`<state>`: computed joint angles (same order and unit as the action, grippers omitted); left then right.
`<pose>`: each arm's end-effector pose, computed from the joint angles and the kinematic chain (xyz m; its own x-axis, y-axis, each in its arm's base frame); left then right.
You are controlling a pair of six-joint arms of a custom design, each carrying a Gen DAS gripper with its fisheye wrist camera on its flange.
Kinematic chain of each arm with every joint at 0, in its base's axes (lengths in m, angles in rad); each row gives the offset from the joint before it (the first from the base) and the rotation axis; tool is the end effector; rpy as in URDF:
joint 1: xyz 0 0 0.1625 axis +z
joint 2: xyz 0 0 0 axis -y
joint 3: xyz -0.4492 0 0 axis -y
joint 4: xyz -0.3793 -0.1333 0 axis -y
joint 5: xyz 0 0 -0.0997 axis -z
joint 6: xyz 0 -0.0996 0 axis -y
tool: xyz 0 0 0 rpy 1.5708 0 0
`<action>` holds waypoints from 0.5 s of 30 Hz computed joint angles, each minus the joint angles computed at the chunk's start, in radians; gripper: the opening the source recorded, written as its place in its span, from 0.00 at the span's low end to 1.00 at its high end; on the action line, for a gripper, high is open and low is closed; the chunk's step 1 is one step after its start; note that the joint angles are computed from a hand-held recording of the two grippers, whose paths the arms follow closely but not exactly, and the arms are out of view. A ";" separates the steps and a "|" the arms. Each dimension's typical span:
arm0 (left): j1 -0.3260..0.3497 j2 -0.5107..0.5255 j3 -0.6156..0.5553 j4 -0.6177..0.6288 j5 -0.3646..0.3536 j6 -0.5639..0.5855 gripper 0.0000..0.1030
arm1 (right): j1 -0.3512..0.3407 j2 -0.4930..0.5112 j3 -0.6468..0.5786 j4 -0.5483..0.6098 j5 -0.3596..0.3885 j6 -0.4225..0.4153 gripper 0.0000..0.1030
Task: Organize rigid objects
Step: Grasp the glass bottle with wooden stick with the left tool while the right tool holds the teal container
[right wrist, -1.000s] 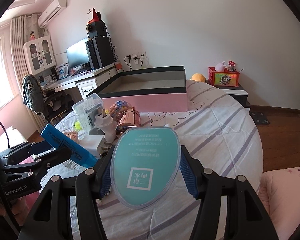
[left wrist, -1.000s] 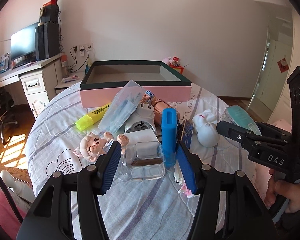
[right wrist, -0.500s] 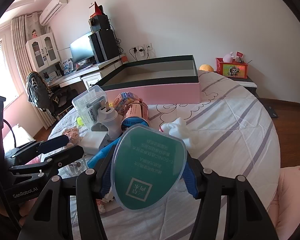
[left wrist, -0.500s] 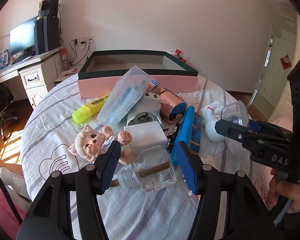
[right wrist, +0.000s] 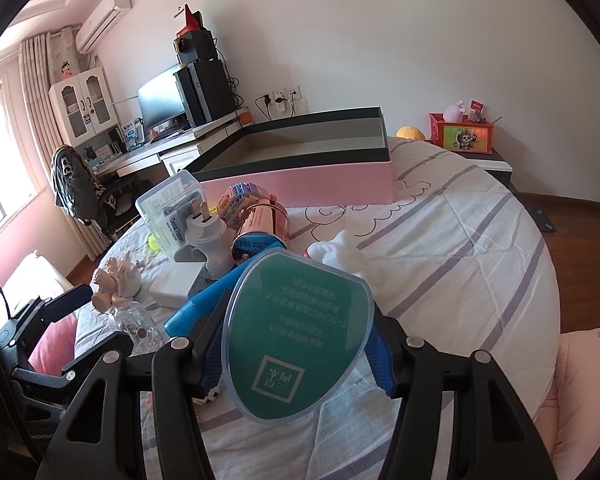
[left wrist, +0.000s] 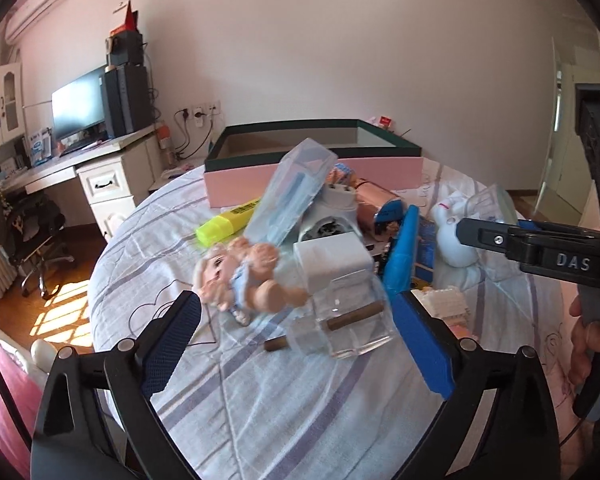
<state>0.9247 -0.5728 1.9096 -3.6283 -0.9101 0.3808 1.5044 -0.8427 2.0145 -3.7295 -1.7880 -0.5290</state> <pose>-0.2013 -0.5899 0.0437 -0.6435 0.3641 -0.6733 0.7449 0.5004 -0.4413 0.0730 -0.5885 0.1779 -0.8493 -0.0668 0.5236 -0.4541 0.5981 -0.6603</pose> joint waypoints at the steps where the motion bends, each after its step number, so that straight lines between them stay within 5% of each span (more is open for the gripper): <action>1: 0.009 -0.010 -0.001 0.027 -0.017 -0.016 0.96 | 0.000 0.000 -0.001 0.003 0.001 -0.001 0.58; 9: 0.054 -0.043 -0.055 0.303 -0.164 -0.198 0.94 | -0.006 -0.003 -0.004 0.010 0.011 -0.002 0.58; 11: 0.049 -0.024 -0.079 0.308 -0.152 -0.203 0.94 | -0.007 -0.004 -0.005 0.012 0.011 -0.001 0.58; 13: 0.048 -0.005 -0.113 0.343 -0.128 -0.218 0.78 | -0.010 -0.003 -0.005 0.011 0.011 0.000 0.57; 15: 0.041 0.009 -0.127 0.343 -0.095 -0.203 0.75 | -0.012 -0.004 -0.006 0.014 0.011 -0.001 0.57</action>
<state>0.9661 -0.5633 1.7821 -3.2851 -1.0053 0.1774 1.4922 -0.8471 2.0086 -3.7156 -1.7766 -0.5300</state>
